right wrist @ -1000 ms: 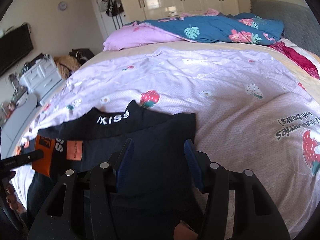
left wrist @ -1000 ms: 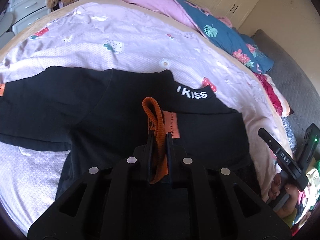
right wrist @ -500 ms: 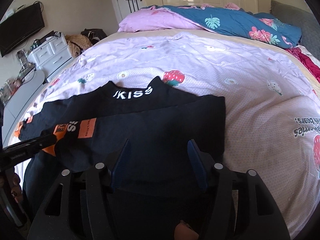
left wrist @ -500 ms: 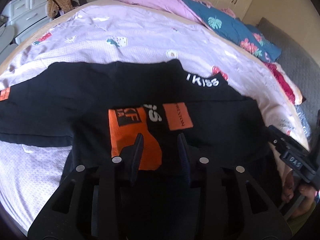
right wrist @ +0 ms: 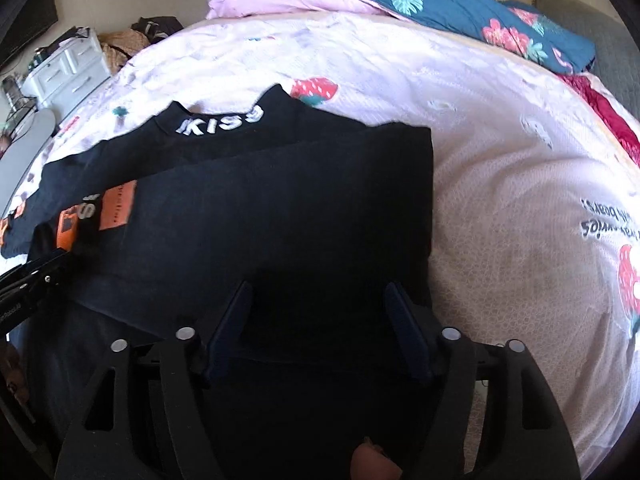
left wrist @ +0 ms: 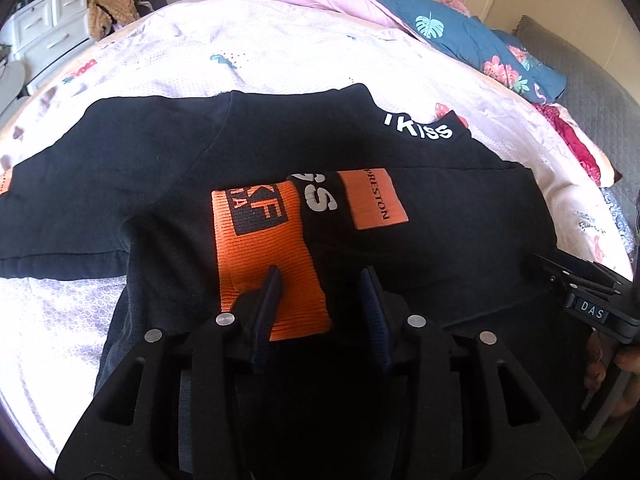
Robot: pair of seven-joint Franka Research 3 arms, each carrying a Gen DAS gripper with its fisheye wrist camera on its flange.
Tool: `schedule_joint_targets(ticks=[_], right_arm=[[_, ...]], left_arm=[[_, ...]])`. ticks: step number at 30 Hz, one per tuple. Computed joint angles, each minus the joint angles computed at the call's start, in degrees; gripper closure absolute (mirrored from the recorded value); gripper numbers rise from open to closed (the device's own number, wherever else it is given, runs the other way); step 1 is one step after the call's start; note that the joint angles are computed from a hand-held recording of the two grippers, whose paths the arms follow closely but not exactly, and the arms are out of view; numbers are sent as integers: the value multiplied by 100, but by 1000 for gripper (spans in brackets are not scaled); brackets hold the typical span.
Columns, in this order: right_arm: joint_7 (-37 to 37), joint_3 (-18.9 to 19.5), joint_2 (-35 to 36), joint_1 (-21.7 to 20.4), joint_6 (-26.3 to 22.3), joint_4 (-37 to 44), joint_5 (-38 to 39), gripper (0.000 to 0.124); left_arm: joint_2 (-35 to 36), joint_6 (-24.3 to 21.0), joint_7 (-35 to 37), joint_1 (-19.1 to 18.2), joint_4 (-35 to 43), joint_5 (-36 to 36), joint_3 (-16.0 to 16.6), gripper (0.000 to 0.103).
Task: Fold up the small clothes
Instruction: 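Move the left tool to the other sleeve's orange cuff and grasp it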
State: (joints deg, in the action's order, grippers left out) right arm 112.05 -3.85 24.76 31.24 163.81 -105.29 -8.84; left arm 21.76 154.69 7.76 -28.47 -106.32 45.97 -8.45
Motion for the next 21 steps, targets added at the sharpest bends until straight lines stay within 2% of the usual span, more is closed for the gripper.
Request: schedule_joint_targets(ticks=[5, 8, 9, 12, 14, 15, 18, 20, 21], right_arm=[[-33, 12, -171, 25, 549, -257, 29, 52], [-45, -1, -277, 63, 881, -397, 159, 33], [-127, 63, -307, 20, 956, -441, 255, 30], [-178, -56, -344, 176, 1070, -497, 314, 30], [-242, -85, -342, 244, 1086, -492, 339, 27], [-264, -85, -331, 267, 1111, -482, 366, 27], [-361, -71, -313, 318, 1193, -459, 466, 26], [-315, -170, -318, 446, 1259, -463, 486, 26], [-358, -103, -318, 411, 1302, -465, 559, 26]], left_arm=[[-100, 212, -45, 38, -145, -17, 9, 63], [-175, 167, -89, 28, -186, 16, 21, 50], [-198, 134, -103, 28, -198, 31, 18, 45], [-297, 221, -158, 106, -323, -1, -12, 43], [-358, 230, -220, 126, -383, 25, -8, 38], [-396, 190, -279, 122, -408, 64, 3, 31], [-516, 147, -454, 149, -498, 206, 6, 29], [-576, 134, -535, 186, -548, 274, -11, 23], [-629, 85, -615, 186, -582, 353, -2, 20]])
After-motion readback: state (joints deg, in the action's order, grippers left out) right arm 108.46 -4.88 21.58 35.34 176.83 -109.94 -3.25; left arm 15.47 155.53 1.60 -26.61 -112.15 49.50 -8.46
